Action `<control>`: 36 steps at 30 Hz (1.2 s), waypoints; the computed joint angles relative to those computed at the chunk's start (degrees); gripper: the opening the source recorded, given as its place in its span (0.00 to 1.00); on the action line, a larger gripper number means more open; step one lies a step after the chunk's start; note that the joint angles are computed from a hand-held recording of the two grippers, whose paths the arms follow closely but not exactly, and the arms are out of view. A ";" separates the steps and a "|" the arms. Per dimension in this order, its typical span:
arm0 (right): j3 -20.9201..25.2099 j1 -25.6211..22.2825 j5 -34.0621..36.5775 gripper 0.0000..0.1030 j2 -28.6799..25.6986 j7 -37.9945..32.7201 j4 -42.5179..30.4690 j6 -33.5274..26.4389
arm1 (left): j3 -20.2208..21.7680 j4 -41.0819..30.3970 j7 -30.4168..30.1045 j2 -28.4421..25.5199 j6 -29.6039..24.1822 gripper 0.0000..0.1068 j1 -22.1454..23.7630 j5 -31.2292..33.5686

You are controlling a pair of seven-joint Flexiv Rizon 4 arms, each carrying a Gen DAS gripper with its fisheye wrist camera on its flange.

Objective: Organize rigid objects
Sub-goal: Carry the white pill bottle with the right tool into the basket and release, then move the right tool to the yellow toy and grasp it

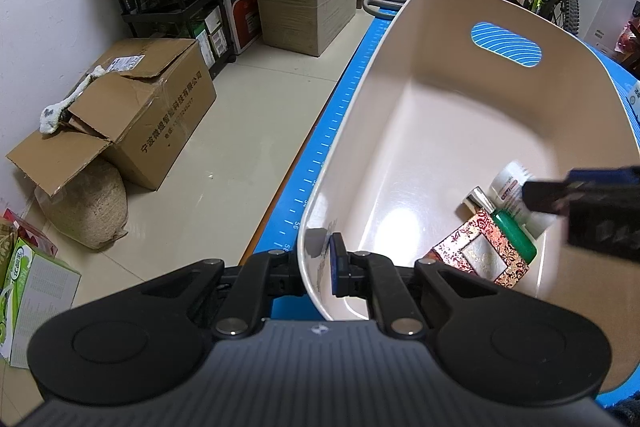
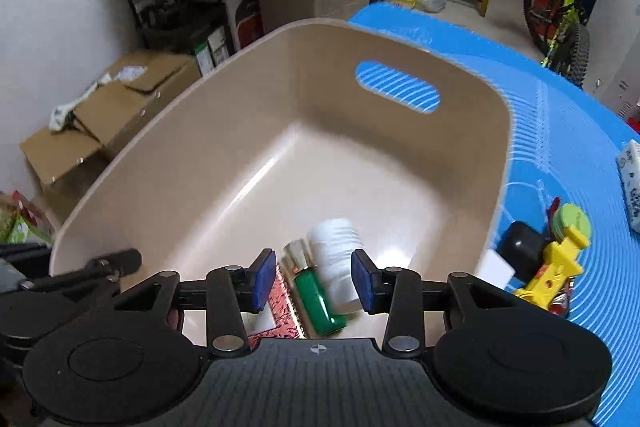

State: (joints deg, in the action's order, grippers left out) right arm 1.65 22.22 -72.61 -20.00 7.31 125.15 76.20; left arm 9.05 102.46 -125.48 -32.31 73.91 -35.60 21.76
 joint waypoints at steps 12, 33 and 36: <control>1.41 -9.16 -10.90 0.61 9.34 10.82 5.63 -2.05 | -0.34 -0.17 0.25 0.03 -0.23 0.12 0.19 -0.05; -1.37 -19.63 -13.50 0.61 3.89 19.42 10.43 0.40 | -0.80 -0.42 0.67 0.08 -0.94 0.12 0.45 -0.51; -1.52 -20.02 -15.64 0.61 2.70 21.84 9.75 -0.37 | -0.83 -0.40 0.84 0.05 -0.85 0.12 0.66 -0.46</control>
State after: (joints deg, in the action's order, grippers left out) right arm 0.12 2.21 -88.24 -17.31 29.15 134.89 75.83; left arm 8.22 102.06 -124.64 -32.27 73.06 -34.93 21.30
